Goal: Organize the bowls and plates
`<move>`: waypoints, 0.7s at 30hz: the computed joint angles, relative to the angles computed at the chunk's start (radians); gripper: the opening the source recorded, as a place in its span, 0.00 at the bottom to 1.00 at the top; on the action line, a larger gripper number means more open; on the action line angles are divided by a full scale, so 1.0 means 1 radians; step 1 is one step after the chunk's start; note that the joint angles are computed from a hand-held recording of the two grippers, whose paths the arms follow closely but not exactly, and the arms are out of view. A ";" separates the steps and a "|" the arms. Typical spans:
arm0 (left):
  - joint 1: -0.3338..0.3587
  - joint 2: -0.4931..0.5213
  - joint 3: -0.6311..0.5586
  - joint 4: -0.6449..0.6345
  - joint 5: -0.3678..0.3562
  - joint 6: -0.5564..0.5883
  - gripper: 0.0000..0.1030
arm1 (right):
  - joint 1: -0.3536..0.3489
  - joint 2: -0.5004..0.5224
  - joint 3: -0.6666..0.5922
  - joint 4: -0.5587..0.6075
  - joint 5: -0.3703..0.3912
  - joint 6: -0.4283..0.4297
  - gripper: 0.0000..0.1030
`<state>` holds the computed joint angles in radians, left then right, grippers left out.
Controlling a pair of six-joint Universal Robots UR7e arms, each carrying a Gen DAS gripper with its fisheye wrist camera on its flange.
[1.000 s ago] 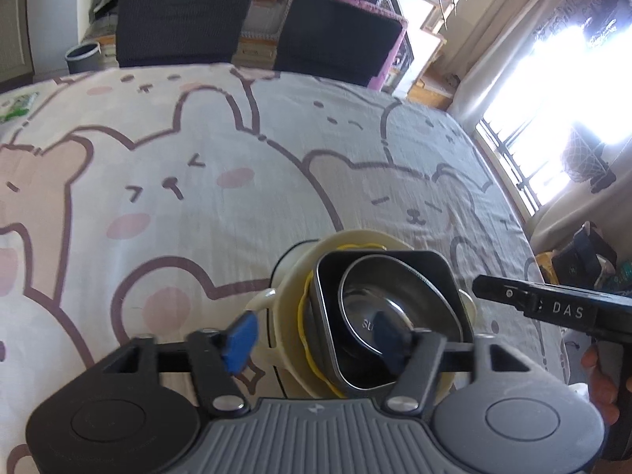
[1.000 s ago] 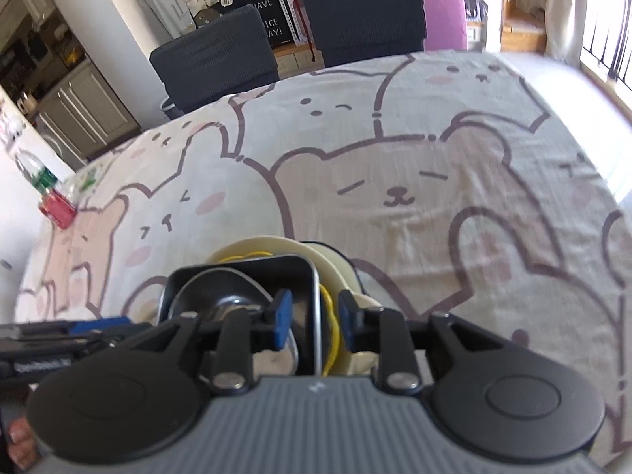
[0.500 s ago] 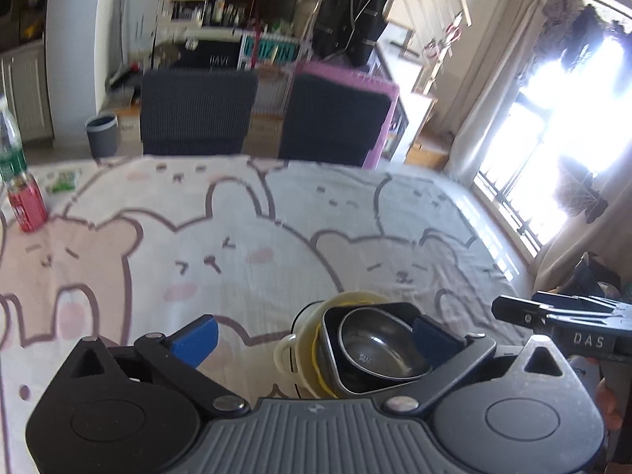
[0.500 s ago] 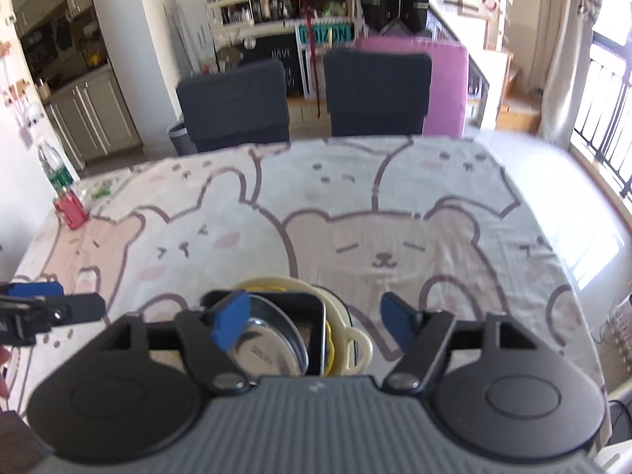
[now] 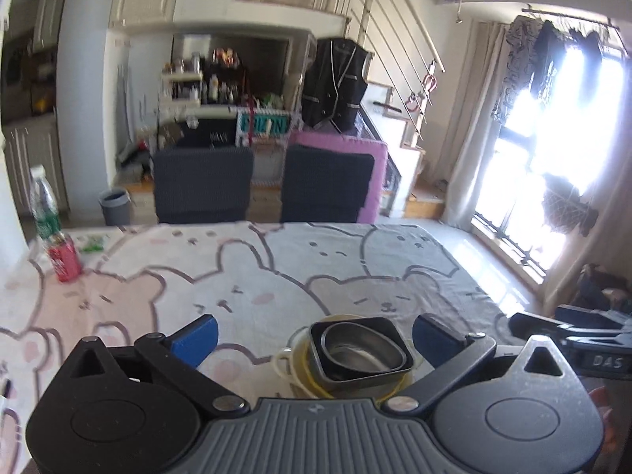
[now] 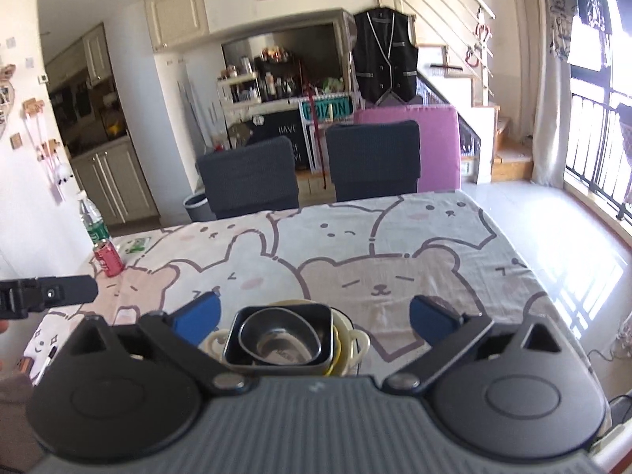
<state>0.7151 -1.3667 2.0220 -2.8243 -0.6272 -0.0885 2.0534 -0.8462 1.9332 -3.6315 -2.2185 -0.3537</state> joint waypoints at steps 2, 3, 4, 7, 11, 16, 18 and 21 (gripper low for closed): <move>-0.021 -0.001 0.048 -0.086 0.034 0.044 1.00 | 0.003 0.011 0.035 -0.094 0.008 -0.043 1.00; -0.027 -0.005 0.071 -0.122 0.036 0.059 1.00 | 0.006 0.019 0.048 -0.135 0.007 -0.064 1.00; -0.031 -0.009 0.087 -0.141 0.033 0.065 1.00 | 0.007 0.028 0.062 -0.175 0.003 -0.082 1.00; -0.038 -0.018 0.136 -0.185 0.031 0.067 1.00 | 0.004 0.044 0.101 -0.258 0.004 -0.113 1.00; -0.046 0.002 0.195 -0.273 0.076 0.087 1.00 | -0.001 0.066 0.142 -0.344 0.006 -0.147 1.00; -0.054 0.021 0.257 -0.335 0.135 0.060 1.00 | -0.007 0.102 0.165 -0.427 -0.001 -0.184 1.00; -0.055 0.024 0.270 -0.337 0.147 0.054 1.00 | -0.008 0.119 0.168 -0.466 -0.005 -0.208 1.00; -0.051 0.027 0.290 -0.362 0.144 0.054 1.00 | -0.015 0.125 0.183 -0.486 0.003 -0.205 1.00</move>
<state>0.6640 -1.3397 2.3119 -3.1867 -0.4829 -0.0341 2.0386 -0.7211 2.1161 -4.1170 -2.2152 -0.5590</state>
